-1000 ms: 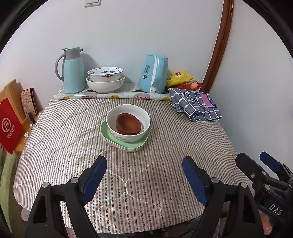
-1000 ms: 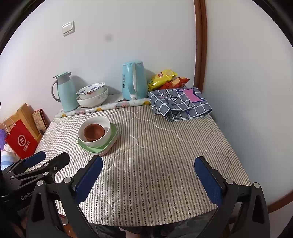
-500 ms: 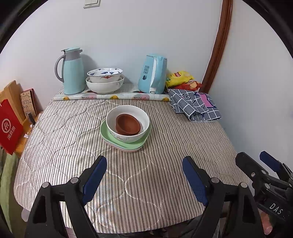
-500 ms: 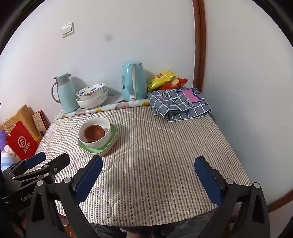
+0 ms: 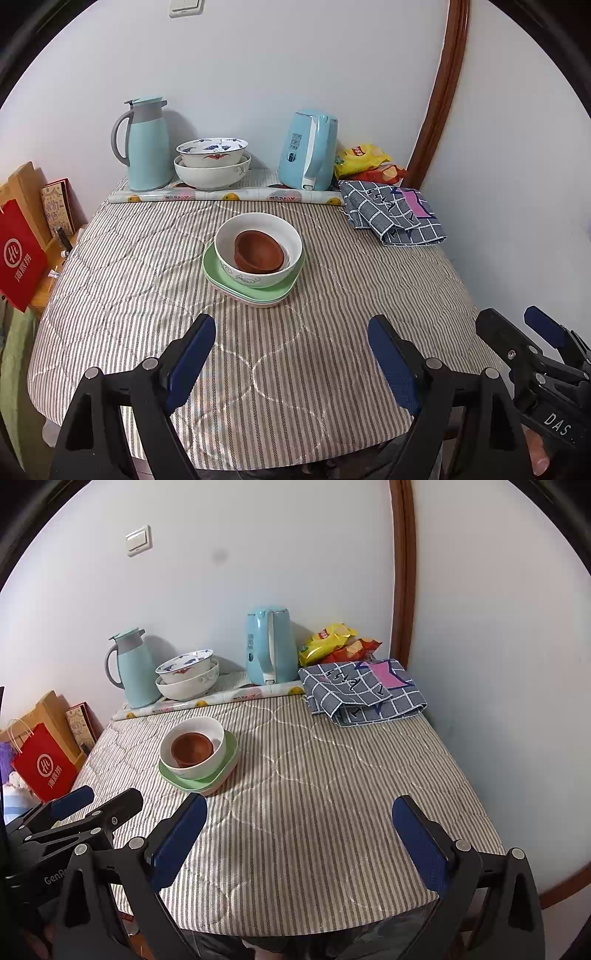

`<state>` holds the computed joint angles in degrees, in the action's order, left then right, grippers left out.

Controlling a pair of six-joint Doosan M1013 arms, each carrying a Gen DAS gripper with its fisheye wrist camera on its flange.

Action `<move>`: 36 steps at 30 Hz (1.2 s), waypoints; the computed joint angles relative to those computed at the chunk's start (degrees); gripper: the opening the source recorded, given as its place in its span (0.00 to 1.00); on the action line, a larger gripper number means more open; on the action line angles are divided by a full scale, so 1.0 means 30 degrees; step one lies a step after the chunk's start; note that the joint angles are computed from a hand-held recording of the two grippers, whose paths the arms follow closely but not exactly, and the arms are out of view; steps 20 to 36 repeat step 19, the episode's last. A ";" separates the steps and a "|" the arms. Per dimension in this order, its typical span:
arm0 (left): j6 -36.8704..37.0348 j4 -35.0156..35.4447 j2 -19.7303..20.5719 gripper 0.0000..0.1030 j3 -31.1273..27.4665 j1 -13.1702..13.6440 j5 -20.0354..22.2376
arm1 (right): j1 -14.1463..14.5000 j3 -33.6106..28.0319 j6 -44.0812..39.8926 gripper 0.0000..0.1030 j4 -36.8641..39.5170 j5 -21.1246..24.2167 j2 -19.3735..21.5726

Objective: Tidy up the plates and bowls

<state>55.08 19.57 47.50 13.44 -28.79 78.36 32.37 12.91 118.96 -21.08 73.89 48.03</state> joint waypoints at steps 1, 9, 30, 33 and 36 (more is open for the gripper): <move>0.0007 0.0022 0.0028 0.81 -0.0057 -0.0004 0.0028 | 0.0010 0.0003 0.0006 0.96 -0.0020 0.0009 -0.0003; 0.0019 0.0013 0.0058 0.81 -0.0160 -0.0013 0.0076 | 0.0020 0.0154 0.0056 0.96 -0.0037 -0.0042 -0.0093; 0.0128 0.0062 0.0229 0.82 -0.0523 -0.0028 0.0252 | 0.0027 0.0551 0.0099 0.96 -0.0084 -0.0334 -0.0317; 0.0128 0.0062 0.0229 0.82 -0.0523 -0.0028 0.0252 | 0.0027 0.0551 0.0099 0.96 -0.0084 -0.0334 -0.0317; 0.0128 0.0062 0.0229 0.82 -0.0523 -0.0028 0.0252 | 0.0027 0.0551 0.0099 0.96 -0.0084 -0.0334 -0.0317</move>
